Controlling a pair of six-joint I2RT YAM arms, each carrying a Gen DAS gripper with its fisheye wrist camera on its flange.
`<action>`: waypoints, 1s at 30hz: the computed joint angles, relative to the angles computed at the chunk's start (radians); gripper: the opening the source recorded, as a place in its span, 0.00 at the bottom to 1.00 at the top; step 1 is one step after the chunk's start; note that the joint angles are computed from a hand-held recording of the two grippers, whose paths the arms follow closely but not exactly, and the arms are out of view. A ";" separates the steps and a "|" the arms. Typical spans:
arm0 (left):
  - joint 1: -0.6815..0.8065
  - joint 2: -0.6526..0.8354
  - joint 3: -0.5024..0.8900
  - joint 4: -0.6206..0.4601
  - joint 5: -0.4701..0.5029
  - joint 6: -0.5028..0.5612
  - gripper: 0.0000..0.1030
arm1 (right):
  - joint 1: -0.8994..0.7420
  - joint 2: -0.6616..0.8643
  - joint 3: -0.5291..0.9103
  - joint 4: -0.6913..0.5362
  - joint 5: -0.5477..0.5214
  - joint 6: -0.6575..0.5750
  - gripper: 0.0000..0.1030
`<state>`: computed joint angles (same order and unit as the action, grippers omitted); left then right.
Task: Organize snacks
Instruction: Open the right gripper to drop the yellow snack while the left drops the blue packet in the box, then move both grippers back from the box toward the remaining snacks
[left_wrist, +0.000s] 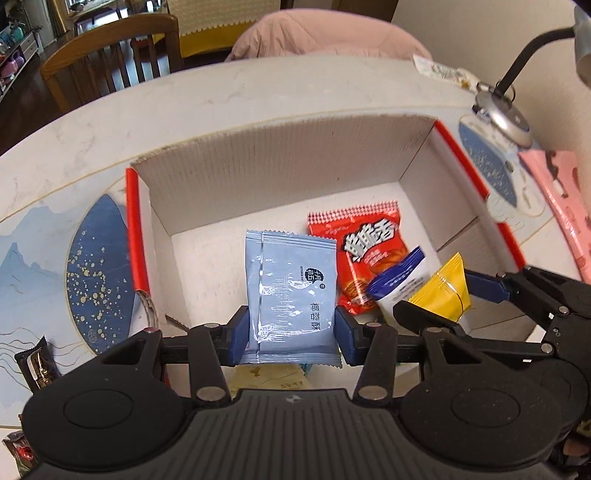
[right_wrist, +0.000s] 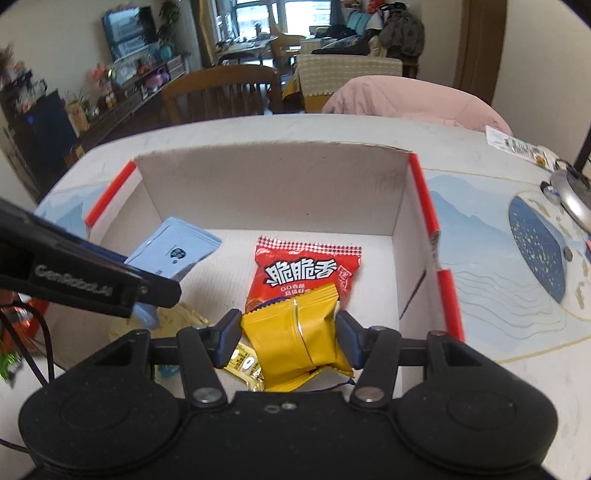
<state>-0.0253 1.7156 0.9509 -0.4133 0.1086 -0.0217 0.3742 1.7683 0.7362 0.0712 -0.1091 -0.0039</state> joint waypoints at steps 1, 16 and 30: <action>-0.004 0.013 0.007 -0.003 -0.007 0.003 0.46 | -0.001 0.017 0.012 0.000 0.001 -0.017 0.53; -0.004 0.069 0.060 -0.042 0.008 0.041 0.47 | 0.002 0.069 0.048 -0.033 0.000 -0.041 0.56; 0.033 -0.132 -0.070 -0.020 0.087 0.052 0.49 | -0.003 -0.117 -0.039 -0.059 -0.009 0.017 0.58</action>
<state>0.0077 1.5832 0.8808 -0.4334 0.1955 0.0304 0.3712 1.6517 0.6971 0.0125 -0.1181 0.0127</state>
